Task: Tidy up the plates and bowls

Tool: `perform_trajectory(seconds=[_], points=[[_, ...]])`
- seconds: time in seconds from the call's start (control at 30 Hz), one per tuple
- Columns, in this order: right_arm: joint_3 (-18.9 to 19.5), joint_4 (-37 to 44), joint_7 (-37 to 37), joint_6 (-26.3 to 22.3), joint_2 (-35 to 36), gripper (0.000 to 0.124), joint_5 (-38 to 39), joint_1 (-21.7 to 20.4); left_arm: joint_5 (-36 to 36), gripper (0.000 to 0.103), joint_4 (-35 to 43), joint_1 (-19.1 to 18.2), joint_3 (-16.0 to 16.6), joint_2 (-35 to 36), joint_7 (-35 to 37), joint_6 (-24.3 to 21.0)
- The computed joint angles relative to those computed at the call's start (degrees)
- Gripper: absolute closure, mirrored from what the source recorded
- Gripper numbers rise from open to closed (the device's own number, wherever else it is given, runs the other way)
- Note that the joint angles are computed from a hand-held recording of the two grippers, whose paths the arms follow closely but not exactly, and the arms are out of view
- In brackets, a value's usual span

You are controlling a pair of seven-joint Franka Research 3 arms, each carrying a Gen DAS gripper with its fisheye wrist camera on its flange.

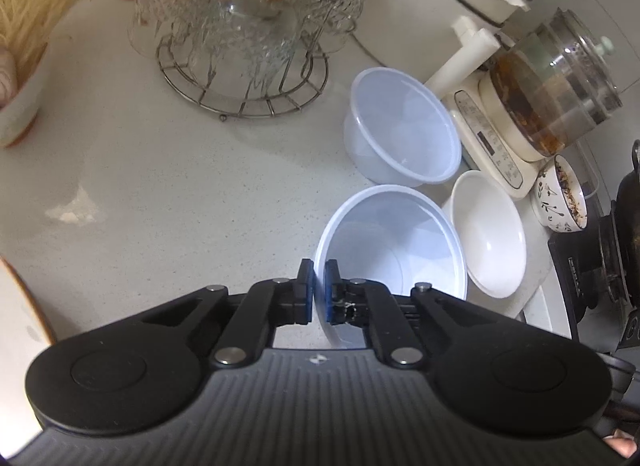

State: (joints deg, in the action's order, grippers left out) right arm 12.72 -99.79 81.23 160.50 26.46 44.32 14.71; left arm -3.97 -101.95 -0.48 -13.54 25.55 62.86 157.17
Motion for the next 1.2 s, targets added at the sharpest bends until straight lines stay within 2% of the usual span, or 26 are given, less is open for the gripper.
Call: perform_trajectory(seconds=[0.13, 0.33, 0.57, 0.7, 0.8, 0.87, 1.2], points=[[1.45, -0.01, -2.63, -1.31, -1.09, 0.109, 2.39, -1.11, 1.36, 0.097, -2.72, -1.06, 1.47, -3.57, -2.84, 0.26], [2.27, 2.58, -7.26, -2.45, -0.66, 0.110, 5.40, -0.77, 4.66, 0.097, -8.41, -2.13, 3.69, -9.57, -7.50, 3.01], [1.47, 5.49, -10.54, -3.97, 0.56, 0.110, 1.35, 2.10, 8.65, 0.097, -13.59, -2.34, 5.82, -14.27, -15.25, 2.59], [0.60, 6.98, -9.47, -4.51, 1.91, 0.110, -1.46, 3.70, 8.90, 0.097, -14.93, -1.41, 5.82, -14.46, -16.13, 2.29], [-0.54, 8.43, -7.62, -5.20, 3.38, 0.110, -4.98, 5.01, 8.46, 0.096, -13.62, -0.97, 5.61, -13.31, -16.17, -0.05], [-0.50, 9.00, -7.43, -6.23, 3.95, 0.109, -6.33, 4.95, 11.36, 0.096, -12.18, -1.80, 6.48, -12.41, -18.07, -1.87], [-1.01, 10.51, -4.75, -7.80, 5.90, 0.108, -11.17, 5.30, 11.48, 0.096, -11.07, -1.36, 5.78, -10.25, -17.73, -3.26]])
